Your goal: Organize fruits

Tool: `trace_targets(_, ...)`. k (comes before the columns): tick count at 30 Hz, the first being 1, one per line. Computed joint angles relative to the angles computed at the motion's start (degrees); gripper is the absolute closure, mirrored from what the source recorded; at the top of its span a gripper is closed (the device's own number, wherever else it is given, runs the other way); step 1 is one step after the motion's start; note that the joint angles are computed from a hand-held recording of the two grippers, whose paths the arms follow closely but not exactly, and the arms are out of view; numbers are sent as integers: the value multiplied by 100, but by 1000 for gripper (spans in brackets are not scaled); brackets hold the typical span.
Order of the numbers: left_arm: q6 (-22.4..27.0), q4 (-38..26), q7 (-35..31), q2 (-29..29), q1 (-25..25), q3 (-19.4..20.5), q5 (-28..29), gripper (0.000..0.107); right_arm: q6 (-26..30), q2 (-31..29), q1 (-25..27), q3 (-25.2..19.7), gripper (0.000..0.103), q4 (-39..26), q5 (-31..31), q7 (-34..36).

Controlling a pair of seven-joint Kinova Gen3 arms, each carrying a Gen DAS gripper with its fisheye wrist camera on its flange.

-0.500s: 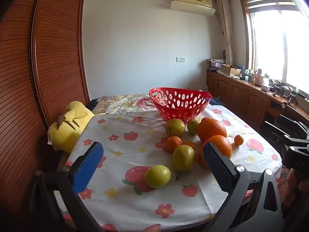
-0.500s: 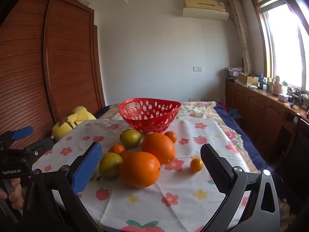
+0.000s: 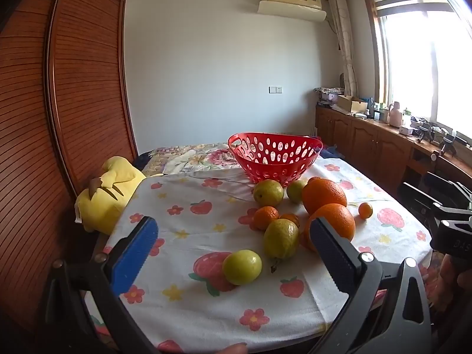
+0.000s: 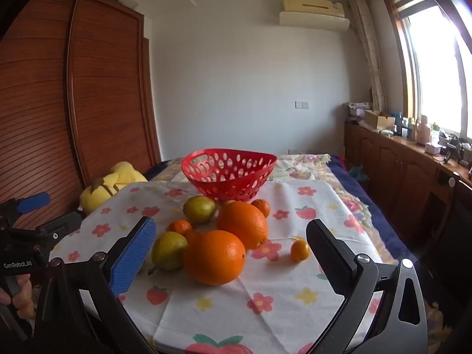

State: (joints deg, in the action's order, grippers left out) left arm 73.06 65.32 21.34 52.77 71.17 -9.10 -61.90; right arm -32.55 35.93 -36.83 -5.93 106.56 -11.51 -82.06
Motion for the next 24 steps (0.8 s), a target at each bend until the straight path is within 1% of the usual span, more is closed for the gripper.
trace_targets(24,64,-51,-102,-36,26,-2,-49,4,-52,-14,-5,-16,0,53,-9,10)
